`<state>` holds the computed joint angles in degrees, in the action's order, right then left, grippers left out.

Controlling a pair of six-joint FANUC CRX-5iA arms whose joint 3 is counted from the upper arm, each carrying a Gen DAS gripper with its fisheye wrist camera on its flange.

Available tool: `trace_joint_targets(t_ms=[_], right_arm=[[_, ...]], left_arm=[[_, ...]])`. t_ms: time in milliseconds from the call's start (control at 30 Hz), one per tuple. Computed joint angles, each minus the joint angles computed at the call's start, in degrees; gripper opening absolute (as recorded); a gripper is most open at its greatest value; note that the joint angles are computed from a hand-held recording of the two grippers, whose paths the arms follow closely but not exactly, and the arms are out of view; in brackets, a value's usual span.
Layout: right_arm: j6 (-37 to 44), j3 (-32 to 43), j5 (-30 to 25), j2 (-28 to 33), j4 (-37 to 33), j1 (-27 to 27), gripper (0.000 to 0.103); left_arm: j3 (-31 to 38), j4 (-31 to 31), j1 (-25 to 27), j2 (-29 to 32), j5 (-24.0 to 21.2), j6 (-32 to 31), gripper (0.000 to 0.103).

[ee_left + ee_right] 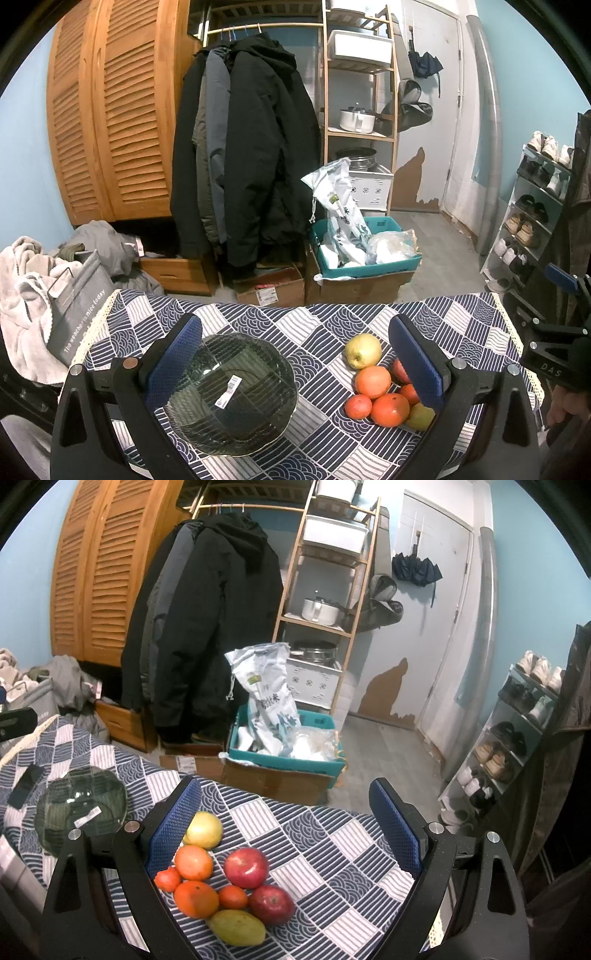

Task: Organize fruits

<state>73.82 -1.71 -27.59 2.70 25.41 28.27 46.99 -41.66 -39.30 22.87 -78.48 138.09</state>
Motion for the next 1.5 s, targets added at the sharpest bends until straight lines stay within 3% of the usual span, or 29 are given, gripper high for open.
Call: trace_joint_targets(t_ms=[433,1033,1500], right_arm=[[0.55,0.47,-1.21,1.17,-1.12,-1.22,0.091],[11.3,8.87,-12.9,6.78,-14.67,-4.32,0.091],[12.42,13.63,-20.54,13.63,-17.94,-6.31,0.091]], left_arm=[[2.74,2.12,0.41,3.14,-0.07,-0.48,0.102],[2.76,9.51,2.84,6.83,0.09,-5.03,0.102],[5.13,16.17,5.29,11.98,-0.86,-8.53,0.102]])
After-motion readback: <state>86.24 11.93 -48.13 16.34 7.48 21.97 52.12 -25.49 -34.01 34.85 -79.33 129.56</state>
